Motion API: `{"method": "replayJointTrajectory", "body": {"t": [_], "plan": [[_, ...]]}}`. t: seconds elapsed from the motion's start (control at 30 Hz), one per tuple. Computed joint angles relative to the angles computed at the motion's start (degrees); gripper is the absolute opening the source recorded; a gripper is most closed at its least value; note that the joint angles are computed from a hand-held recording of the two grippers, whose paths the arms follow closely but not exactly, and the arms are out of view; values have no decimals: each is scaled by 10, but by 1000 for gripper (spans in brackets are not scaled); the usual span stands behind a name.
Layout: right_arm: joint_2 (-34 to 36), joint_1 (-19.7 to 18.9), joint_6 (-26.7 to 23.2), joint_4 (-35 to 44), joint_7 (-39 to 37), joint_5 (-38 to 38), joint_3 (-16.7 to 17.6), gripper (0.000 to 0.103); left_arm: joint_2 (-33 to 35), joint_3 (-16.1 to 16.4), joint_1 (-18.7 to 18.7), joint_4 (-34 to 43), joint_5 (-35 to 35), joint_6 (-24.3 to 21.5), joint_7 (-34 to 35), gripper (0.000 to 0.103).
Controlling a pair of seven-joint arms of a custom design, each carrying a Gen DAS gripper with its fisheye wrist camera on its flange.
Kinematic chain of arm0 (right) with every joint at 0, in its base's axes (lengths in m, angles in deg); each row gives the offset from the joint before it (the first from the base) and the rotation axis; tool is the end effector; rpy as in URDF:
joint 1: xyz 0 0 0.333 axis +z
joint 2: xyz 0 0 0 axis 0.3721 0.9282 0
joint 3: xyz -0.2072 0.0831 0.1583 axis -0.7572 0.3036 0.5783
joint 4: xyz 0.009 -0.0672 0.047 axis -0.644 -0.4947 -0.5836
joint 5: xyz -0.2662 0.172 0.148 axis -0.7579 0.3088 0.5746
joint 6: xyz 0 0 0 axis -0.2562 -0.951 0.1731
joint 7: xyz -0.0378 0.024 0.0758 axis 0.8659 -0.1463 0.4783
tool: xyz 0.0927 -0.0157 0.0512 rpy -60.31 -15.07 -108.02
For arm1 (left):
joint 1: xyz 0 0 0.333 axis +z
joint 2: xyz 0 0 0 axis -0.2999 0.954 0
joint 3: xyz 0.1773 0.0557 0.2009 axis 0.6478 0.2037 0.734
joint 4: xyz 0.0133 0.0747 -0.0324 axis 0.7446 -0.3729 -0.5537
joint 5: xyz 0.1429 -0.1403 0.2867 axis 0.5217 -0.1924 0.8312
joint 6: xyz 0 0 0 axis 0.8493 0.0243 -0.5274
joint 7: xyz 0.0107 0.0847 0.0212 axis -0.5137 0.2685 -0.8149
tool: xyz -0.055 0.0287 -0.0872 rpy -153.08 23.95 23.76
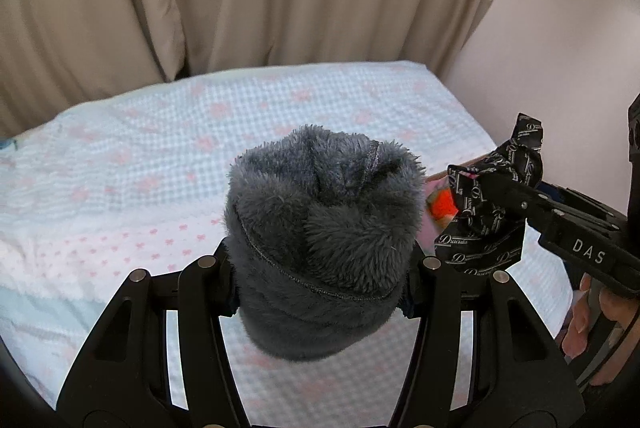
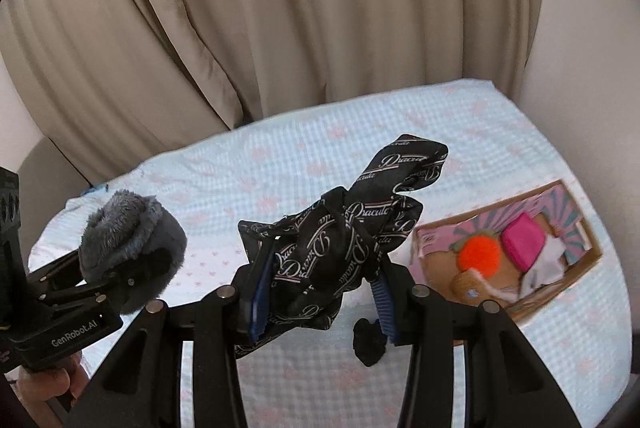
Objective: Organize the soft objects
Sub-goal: 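Carry the grey sock and black fabric over the box with both tools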
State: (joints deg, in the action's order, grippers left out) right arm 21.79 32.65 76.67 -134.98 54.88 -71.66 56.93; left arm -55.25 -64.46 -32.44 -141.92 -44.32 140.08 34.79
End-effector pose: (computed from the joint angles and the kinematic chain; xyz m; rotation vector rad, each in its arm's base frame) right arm 0.3737 0.1678 0.5879 -1.4450 2.0137 -0.5567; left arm 0.4592 -0.2166 0.5829 -1.4383 2.3287 -0.9995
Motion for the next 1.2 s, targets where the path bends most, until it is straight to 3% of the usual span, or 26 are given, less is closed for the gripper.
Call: {"method": "replayJointTrajectory", "body": {"t": [0.27,0.4,0.6,0.77,0.93,1.2], "plan": [[-99,1,-59,-12,-61,21,-30,41,-59,-41,-20,6,59,-23,-118,52],[-157,-2,-78,-40,-123,42,-65,41,-54,-74,-30,33,114,-29,-201,52],[-226,-16,-101,-78,-257,82,-135,41,-6,-133,-47,97,235,-47,-365,52],[-256,-43,-120,-95,-374,105,-205,41,81,-171,-79,176,356,-78,-511,52],[-234,-75,-140,-90,-460,136,-264,41,193,-169,-144,291,430,-136,-603,52],[-131,-115,-142,-62,-572,185,-313,41,373,-114,-241,493,448,-224,-603,52]]}}
